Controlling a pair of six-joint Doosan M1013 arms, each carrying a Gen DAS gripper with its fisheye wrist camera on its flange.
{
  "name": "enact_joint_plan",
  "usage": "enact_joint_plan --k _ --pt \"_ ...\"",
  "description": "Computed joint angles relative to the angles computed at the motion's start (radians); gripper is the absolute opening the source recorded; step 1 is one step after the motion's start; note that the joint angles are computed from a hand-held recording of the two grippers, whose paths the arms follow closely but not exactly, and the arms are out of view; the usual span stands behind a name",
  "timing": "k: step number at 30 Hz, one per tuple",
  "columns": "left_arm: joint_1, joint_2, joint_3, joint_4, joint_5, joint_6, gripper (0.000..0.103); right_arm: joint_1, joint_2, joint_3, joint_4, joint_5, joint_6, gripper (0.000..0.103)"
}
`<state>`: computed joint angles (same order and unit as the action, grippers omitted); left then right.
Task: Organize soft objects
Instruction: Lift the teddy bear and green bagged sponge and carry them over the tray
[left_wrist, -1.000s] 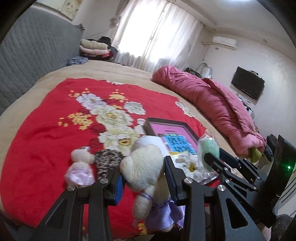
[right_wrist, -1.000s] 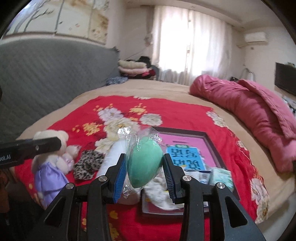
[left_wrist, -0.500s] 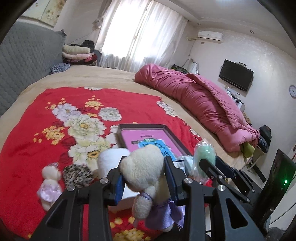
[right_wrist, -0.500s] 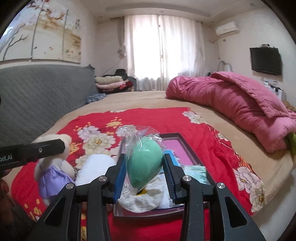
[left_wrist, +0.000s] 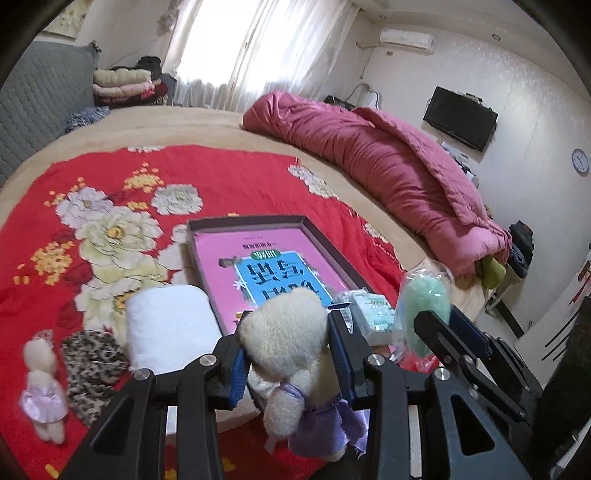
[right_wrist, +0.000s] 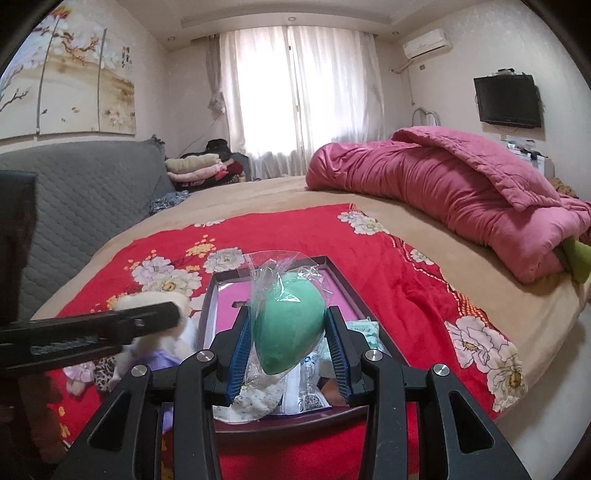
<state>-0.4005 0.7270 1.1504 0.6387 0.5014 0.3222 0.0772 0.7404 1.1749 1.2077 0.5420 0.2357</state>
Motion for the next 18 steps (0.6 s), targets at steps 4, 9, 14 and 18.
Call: enact_joint_plan --k 4,9,14,18 --pt "0.008 0.033 -0.041 -0.071 0.006 0.091 0.039 0.002 0.006 -0.005 -0.011 0.0 -0.012 0.04" --pt "0.014 0.06 -0.075 -0.117 0.02 0.154 0.039 0.006 0.022 -0.026 -0.073 0.014 0.036 0.041" --pt "0.019 0.077 -0.094 -0.159 0.033 0.203 0.039 0.006 0.034 -0.041 -0.098 0.023 0.061 0.041" --pt "0.021 0.088 -0.106 -0.179 0.042 0.227 0.039 0.007 0.044 -0.052 -0.128 0.025 0.087 0.041"
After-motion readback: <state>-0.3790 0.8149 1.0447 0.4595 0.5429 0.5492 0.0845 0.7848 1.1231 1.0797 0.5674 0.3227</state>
